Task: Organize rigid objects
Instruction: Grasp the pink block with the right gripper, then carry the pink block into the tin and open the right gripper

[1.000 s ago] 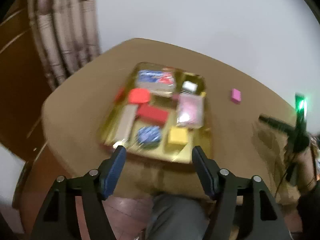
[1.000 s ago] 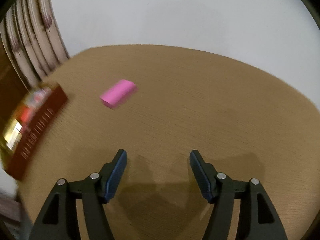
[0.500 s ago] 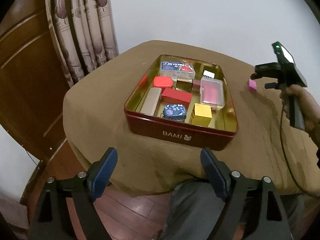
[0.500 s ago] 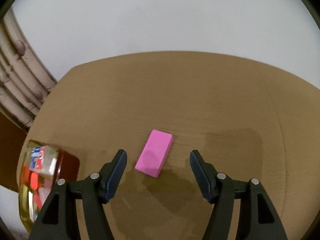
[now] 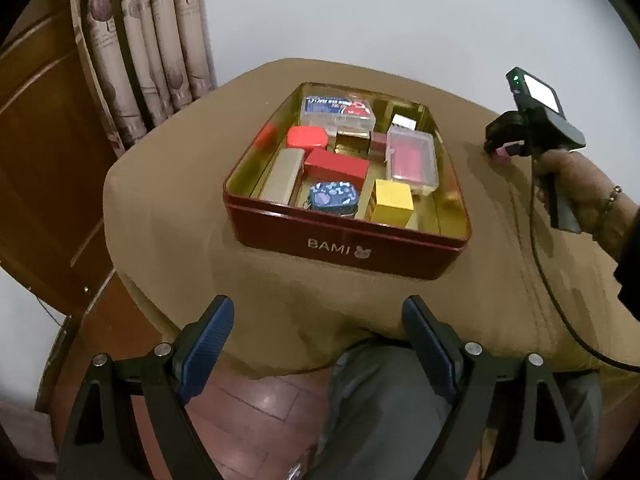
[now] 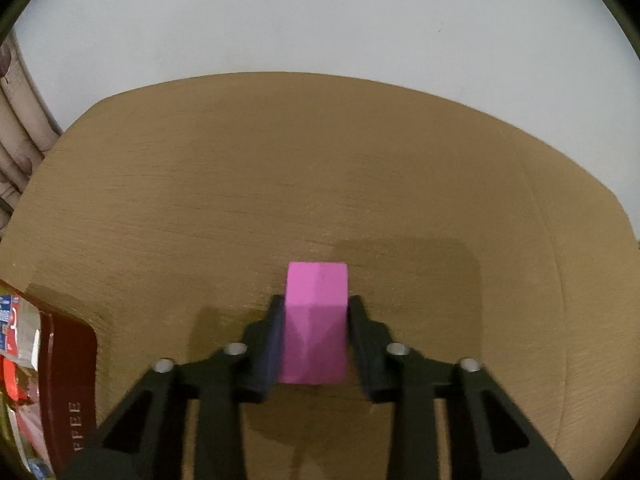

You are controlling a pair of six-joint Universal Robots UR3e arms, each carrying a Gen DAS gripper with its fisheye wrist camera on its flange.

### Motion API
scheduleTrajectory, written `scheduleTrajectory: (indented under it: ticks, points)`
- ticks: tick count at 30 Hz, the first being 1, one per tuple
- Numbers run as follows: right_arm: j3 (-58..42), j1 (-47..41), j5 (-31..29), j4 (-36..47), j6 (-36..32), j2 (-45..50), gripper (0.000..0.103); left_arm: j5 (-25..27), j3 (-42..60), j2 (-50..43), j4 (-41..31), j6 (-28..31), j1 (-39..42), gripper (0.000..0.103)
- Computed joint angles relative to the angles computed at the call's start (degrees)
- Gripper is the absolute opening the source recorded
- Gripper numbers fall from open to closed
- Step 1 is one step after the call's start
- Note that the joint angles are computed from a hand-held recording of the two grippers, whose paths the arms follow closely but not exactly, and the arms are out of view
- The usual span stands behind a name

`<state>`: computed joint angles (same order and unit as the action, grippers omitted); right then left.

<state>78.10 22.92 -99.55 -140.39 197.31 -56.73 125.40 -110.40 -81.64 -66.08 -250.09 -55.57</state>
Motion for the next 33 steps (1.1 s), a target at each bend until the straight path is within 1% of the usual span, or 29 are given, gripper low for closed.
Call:
scheduleTrajectory:
  ticks: [4, 6, 11, 16, 21, 23, 26, 27, 30, 31, 33]
  points:
    - [3.1, -1.6, 2.4, -1.9, -2.7, -1.9, 0.03, -0.3, 0.7, -0.4, -1.1, -0.1, 0.0, 0.083]
    - [10.1, -4.0, 7.1, -5.2, -5.0, -6.5, 0.03, -0.3, 1.5, -1.1, -1.9, -0.3, -0.2, 0.083]
    - [18.3, -8.0, 11.8, -7.3, -7.8, -12.8, 0.03, -0.6, 3.7, -3.3, -4.1, 0.3, -0.7, 0.083]
    - [23.6, -10.6, 15.1, -7.7, -9.2, -18.0, 0.03, -1.4, 4.4, -4.1, -5.4, 0.5, -0.6, 0.083]
    - [31.4, -13.0, 19.5, -8.6, -11.0, -26.4, 0.03, -3.5, 3.6, -3.7, -5.1, 1.2, 0.5, 0.083]
    - [35.4, -12.3, 20.5, -9.4, -11.0, -30.6, 0.03, -4.2, 3.2, -3.4, -4.7, 1.8, 1.0, 0.083]
    - [38.6, -12.0, 22.7, -8.3, -11.7, -36.6, 0.03, -4.8, 3.0, -3.3, -4.5, 2.1, 1.2, 0.083]
    - [39.4, -10.2, 22.4, -7.4, -10.5, -39.2, 0.03, -5.1, 2.9, -3.3, -4.6, 2.3, 1.3, 0.083]
    - [43.2, -12.5, 26.2, -5.3, -13.4, -45.6, 0.03, -6.0, 2.6, -2.9, -5.0, 2.5, 1.6, 0.084]
    - [42.8, -11.0, 25.9, -4.7, -12.4, -46.3, 0.03, -6.5, 2.4, -2.7, -5.0, 2.7, 1.9, 0.084]
    - [44.0, -10.7, 28.1, -3.5, -12.5, -49.1, 0.03, -7.6, 2.2, -2.3, -5.9, 2.2, 2.3, 0.084]
